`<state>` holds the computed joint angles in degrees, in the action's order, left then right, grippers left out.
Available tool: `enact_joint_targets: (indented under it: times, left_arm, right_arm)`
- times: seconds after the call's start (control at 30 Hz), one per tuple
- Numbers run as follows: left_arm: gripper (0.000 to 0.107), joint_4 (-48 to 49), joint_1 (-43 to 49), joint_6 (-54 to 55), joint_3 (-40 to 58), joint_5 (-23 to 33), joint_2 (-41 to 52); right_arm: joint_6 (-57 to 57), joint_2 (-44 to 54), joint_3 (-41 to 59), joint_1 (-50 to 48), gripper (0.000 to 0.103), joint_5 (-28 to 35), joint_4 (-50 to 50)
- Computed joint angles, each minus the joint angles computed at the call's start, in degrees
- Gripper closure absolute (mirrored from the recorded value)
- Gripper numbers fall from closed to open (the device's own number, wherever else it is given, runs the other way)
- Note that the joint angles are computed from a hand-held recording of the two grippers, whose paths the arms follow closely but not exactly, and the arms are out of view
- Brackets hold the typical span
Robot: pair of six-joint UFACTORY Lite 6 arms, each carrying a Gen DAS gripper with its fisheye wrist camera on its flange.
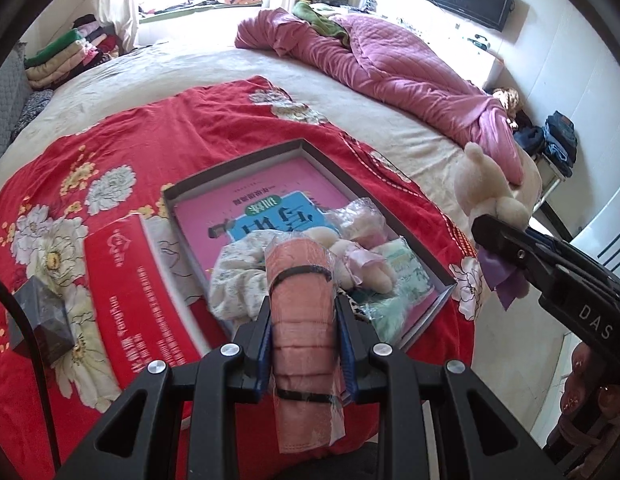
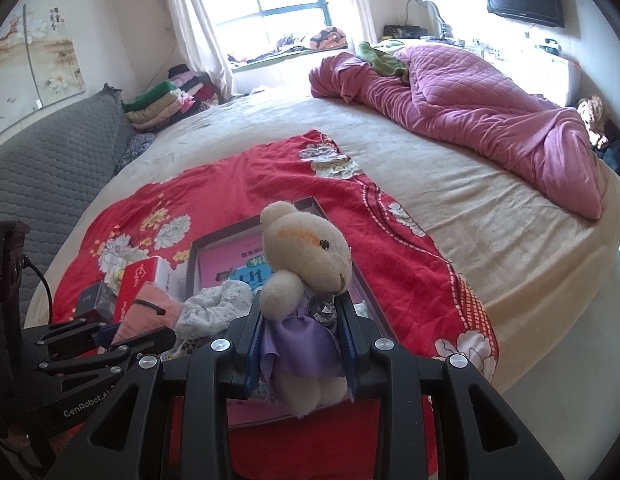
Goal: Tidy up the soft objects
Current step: 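Carry the pink towel with the left gripper while the right gripper carries the teddy bear to the tray, then lower the pink towel and teddy bear into the tray and open both grippers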
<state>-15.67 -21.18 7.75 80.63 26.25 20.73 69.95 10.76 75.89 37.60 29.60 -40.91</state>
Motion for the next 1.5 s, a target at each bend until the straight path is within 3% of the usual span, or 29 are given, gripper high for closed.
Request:
enact_joint_targets:
  times: [0.7,1.5]
  left_arm:
    - [0.078,0.6,-1.3,-2.8,19.8,5.7,19.7]
    - [0.078,0.8,-1.1,-3.6,24.0,5.4,25.2]
  right_arm:
    - [-9.4,9.4,2.4,-6.2,0.07,-6.3,6.7]
    - [-19.1,24.9,14.5,-7.8,0.066,-7.4,13.8]
